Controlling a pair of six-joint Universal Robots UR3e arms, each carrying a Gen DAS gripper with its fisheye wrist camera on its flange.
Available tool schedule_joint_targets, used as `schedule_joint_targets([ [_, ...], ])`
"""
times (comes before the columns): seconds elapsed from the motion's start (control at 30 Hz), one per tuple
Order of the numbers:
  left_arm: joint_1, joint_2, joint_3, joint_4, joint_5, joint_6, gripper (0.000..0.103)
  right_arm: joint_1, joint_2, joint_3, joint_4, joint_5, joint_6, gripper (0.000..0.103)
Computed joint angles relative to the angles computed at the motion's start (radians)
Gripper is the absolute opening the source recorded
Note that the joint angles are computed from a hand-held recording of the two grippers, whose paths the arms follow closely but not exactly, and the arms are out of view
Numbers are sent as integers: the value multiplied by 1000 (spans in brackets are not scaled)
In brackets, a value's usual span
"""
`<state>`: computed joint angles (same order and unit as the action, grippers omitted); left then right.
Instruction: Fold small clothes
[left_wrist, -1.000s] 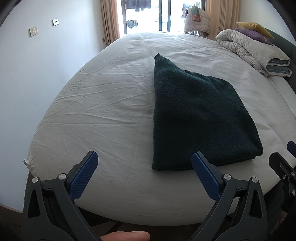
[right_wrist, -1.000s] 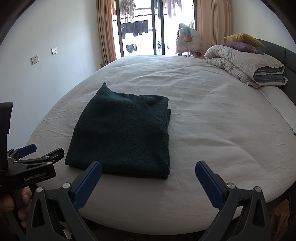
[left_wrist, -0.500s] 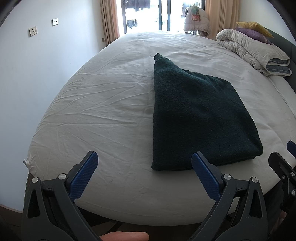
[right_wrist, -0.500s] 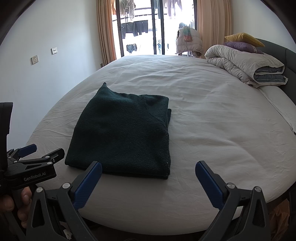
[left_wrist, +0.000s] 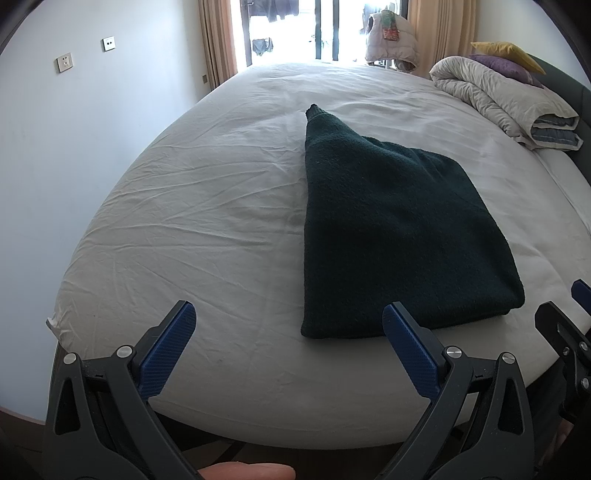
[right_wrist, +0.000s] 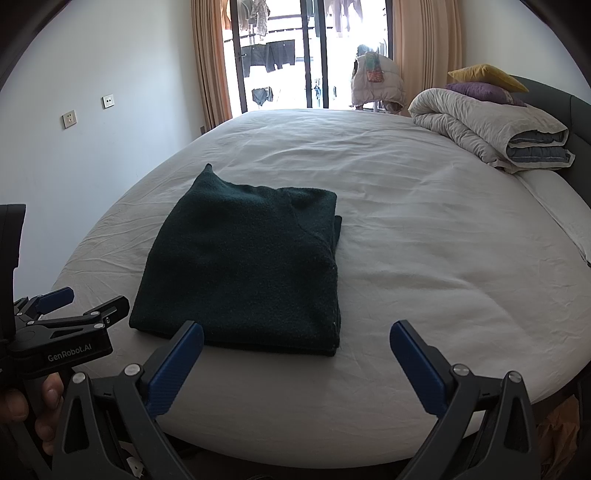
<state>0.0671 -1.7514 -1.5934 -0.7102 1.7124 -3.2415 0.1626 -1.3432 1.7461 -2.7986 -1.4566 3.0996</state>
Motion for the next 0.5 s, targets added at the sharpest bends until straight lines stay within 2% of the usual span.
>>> schedule_joint_targets([
  [0.5,-2,6,-8,-1,-4,-2,103,-3,-2,12,-6,4,0,103],
])
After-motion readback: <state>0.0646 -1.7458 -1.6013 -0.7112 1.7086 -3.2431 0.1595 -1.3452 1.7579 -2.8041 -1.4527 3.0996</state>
